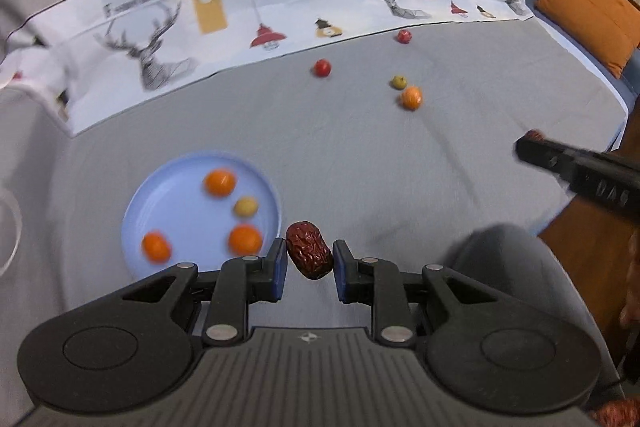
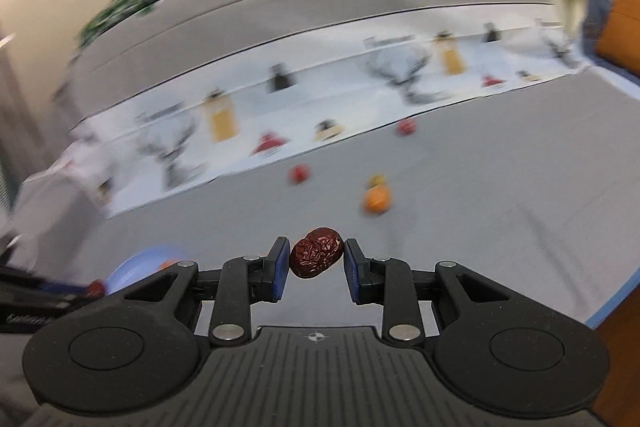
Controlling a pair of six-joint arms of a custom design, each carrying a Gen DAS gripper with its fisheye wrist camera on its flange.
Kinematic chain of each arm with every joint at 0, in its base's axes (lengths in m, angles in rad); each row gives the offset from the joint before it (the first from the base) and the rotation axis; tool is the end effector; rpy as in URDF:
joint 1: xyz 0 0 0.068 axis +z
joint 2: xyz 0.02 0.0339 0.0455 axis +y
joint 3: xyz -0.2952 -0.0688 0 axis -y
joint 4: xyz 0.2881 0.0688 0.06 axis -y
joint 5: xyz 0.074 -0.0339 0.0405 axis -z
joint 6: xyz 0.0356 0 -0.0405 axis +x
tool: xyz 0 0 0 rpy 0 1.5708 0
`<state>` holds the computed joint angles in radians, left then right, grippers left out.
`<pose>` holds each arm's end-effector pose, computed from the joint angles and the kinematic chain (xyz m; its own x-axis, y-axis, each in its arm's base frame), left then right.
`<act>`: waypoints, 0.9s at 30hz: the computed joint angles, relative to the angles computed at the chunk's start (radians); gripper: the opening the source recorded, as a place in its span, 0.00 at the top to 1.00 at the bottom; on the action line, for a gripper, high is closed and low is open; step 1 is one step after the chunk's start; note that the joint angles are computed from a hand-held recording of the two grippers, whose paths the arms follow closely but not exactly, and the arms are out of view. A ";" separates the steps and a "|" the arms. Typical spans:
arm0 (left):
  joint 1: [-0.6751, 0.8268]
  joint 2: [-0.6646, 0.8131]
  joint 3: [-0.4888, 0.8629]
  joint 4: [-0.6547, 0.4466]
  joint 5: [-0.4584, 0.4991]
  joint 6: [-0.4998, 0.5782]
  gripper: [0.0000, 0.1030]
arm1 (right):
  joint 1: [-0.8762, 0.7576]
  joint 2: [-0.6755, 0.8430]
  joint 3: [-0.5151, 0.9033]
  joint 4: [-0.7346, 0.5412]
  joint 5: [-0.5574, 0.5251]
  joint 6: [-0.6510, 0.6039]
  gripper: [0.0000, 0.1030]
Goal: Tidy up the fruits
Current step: 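Carry the jujube in the left tool to the plate while the right carries its jujube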
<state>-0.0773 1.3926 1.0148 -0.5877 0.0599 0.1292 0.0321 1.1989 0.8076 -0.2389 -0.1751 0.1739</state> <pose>0.3188 -0.0268 0.2634 -0.7987 0.1909 -0.5706 0.2158 0.9761 0.0245 0.2897 0.0155 0.2698 -0.6099 0.1509 -0.7780 -0.0678 0.9682 0.2409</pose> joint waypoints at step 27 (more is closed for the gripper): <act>0.317 -0.685 -0.211 -0.287 0.072 0.028 0.74 | 0.662 -0.376 -0.069 -0.207 0.304 -0.023 0.70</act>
<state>0.2398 0.7074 0.8042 -0.8743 0.1320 0.1568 0.6938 0.8228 0.7386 -0.4461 0.1285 0.1510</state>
